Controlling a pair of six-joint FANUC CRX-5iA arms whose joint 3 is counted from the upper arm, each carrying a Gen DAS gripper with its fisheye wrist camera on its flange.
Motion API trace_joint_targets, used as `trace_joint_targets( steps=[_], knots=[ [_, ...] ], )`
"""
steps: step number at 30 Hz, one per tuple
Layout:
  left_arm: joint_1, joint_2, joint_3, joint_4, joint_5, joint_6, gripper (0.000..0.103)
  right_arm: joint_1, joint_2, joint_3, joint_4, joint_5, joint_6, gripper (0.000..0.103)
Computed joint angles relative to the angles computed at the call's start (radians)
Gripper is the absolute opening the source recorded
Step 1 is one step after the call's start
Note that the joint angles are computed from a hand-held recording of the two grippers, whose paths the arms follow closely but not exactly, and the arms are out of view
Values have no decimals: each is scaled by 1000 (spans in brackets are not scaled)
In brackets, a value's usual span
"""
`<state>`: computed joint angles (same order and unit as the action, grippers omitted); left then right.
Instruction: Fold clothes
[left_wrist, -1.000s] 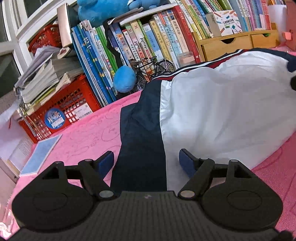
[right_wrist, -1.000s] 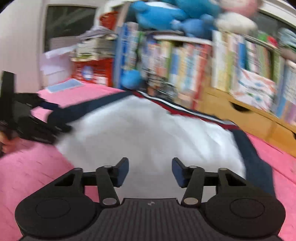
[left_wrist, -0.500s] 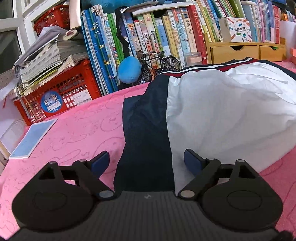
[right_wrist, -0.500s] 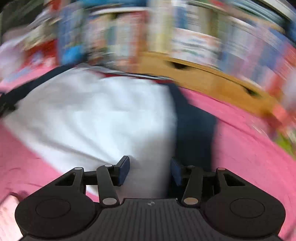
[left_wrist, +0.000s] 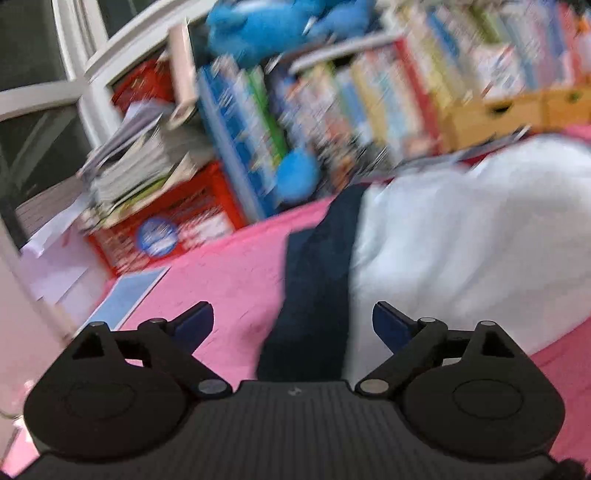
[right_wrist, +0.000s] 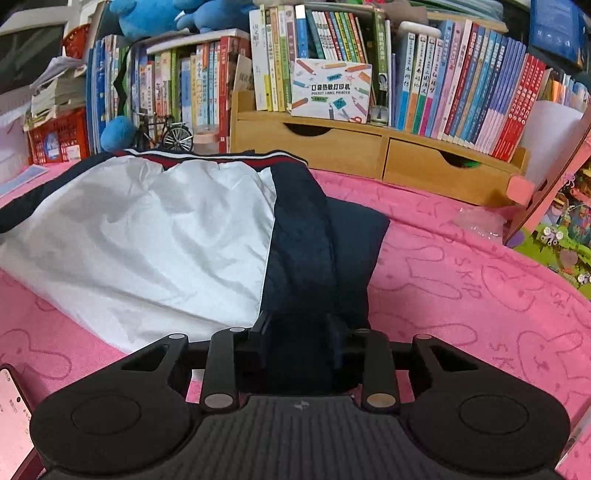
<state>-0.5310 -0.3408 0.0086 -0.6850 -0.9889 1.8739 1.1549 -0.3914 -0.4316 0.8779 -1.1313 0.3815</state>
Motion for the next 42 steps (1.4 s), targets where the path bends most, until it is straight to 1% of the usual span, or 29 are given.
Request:
trace_joint_targets(
  steps=[2, 5, 7, 9, 10, 12, 14, 15, 17, 19, 20, 21, 23, 24, 25, 26, 27, 28, 30, 31, 33, 34, 35, 36, 37, 38, 39, 41, 42],
  knots=[
    [-26, 13, 8, 35, 58, -46, 95, 6, 6, 3, 7, -10, 3, 33],
    [-28, 54, 20, 148, 145, -186, 96, 13, 10, 5, 14, -21, 2, 33],
    [-32, 103, 52, 178, 137, -236, 96, 15, 13, 6, 17, -25, 3, 33],
    [-57, 164, 101, 133, 71, -219, 96, 16, 15, 6, 20, -27, 3, 33],
    [-39, 176, 102, 158, 59, -223, 99, 17, 16, 6, 21, -29, 2, 33],
    [53, 159, 60, 296, 75, -252, 100, 19, 17, 6, 24, -31, 2, 33],
    [118, 123, 27, 344, 67, -240, 100, 20, 18, 5, 26, -31, 2, 34],
    [144, 101, 9, 348, 62, -239, 101, 18, 16, 4, 23, -28, 2, 34],
    [181, 51, -25, 304, 49, -220, 103, 14, 12, 3, 19, -21, 2, 34],
    [194, 19, -26, 200, -10, -156, 103, 10, 9, 2, 15, -15, 1, 34],
    [233, -1, -38, 202, -22, -156, 103, 10, 8, 1, 16, -14, 1, 34],
    [292, -20, -50, 258, -27, -183, 103, 10, 8, 0, 16, -13, 1, 34],
    [413, -44, -69, 423, -36, -272, 103, 9, 9, -2, 19, -12, 2, 34],
    [428, -52, -70, 456, -29, -294, 98, 9, 10, -3, 22, -12, 1, 35],
    [409, -55, -60, 438, -22, -290, 90, 12, 14, -4, 33, -22, -5, 45],
    [389, -59, -49, 422, -15, -286, 87, 18, 23, -5, 54, -47, -22, 55],
    [376, -69, -51, 433, 16, -303, 87, 26, 33, -6, 77, -77, -46, 73],
    [381, -79, -65, 496, 67, -356, 87, 29, 29, -10, 91, -80, -70, 76],
    [390, -67, -82, 653, 151, -479, 87, 25, -1, -24, 106, -24, -128, 76],
    [370, -42, -70, 700, 173, -516, 87, 17, -16, -30, 118, 29, -167, 76],
    [317, 26, -35, 739, 215, -562, 87, -16, -12, -18, 134, 158, -191, 76],
    [285, 63, -10, 718, 226, -554, 87, -35, 7, 0, 131, 219, -170, 76],
    [249, 101, 23, 664, 226, -519, 87, -54, 37, 27, 118, 275, -124, 76],
    [216, 141, 59, 608, 217, -479, 86, -69, 73, 62, 90, 319, -65, 70],
    [194, 179, 91, 561, 201, -437, 81, -80, 114, 104, 47, 351, 9, 55],
    [177, 214, 121, 512, 178, -398, 78, -91, 157, 153, -14, 371, 94, 45],
    [160, 248, 154, 455, 146, -359, 71, -101, 206, 213, -90, 367, 184, 31],
    [130, 304, 205, 339, 95, -289, 70, -118, 294, 313, -184, 324, 301, 30],
    [134, 299, 193, 304, 106, -273, 74, -125, 321, 333, -180, 305, 328, 30]
  ],
)
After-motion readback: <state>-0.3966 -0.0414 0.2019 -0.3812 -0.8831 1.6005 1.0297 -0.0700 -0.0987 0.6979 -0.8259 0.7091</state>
